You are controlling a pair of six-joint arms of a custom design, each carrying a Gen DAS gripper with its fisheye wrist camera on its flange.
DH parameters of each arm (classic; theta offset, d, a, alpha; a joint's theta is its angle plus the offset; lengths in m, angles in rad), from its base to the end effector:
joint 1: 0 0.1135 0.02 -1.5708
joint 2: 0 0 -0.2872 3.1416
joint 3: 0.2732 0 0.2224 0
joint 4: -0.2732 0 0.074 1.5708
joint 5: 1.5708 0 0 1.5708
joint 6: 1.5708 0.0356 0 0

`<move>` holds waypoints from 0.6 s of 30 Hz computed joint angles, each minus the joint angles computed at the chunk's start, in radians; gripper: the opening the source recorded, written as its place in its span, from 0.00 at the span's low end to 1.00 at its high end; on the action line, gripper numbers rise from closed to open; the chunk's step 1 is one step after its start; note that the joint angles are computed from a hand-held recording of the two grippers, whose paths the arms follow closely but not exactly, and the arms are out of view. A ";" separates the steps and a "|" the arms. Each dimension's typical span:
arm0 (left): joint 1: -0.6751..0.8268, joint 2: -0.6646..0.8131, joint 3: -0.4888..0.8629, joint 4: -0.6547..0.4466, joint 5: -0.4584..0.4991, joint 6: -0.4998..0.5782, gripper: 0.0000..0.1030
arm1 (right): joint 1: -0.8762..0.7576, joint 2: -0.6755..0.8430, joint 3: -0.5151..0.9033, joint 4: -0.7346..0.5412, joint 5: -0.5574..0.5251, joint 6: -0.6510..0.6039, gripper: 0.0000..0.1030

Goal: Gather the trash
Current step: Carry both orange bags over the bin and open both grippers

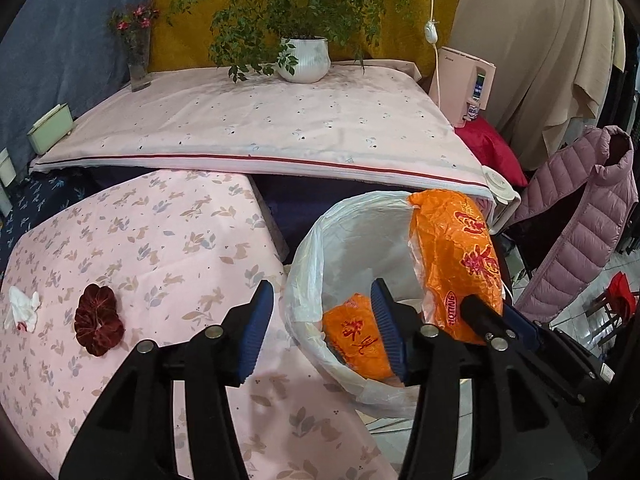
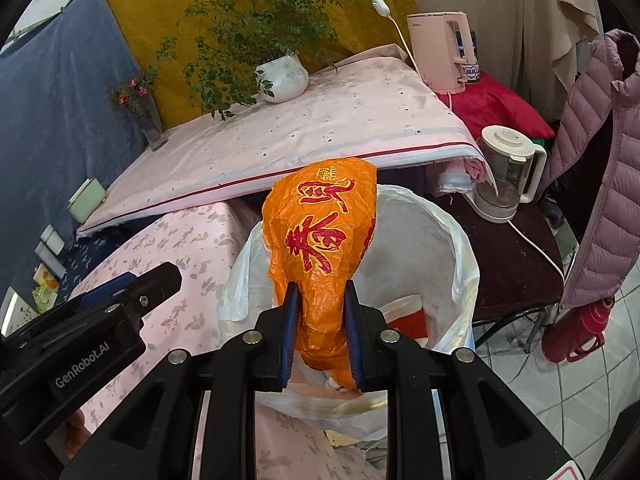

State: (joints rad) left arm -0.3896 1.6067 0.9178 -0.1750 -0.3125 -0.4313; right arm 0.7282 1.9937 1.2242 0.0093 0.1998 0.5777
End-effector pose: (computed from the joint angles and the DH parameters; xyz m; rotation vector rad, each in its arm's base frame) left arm 0.2852 -0.1053 0.2287 -0.1876 2.3723 -0.0066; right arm 0.3125 0.2692 0.1945 -0.0758 2.3500 0.4253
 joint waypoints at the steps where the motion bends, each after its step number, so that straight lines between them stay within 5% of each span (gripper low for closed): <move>1: 0.003 -0.001 -0.004 -0.001 -0.004 -0.002 0.47 | 0.000 0.002 0.004 -0.002 -0.002 0.000 0.20; 15: 0.030 -0.020 -0.040 0.005 -0.011 -0.010 0.48 | 0.005 0.027 0.042 -0.021 -0.006 -0.010 0.23; 18: 0.031 -0.029 -0.049 0.008 -0.019 -0.010 0.56 | 0.008 0.028 0.046 -0.021 0.005 0.002 0.26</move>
State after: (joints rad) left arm -0.3588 1.5777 0.8687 -0.1671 -0.3318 -0.4414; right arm 0.7359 2.0221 1.2701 -0.0118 0.2044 0.5801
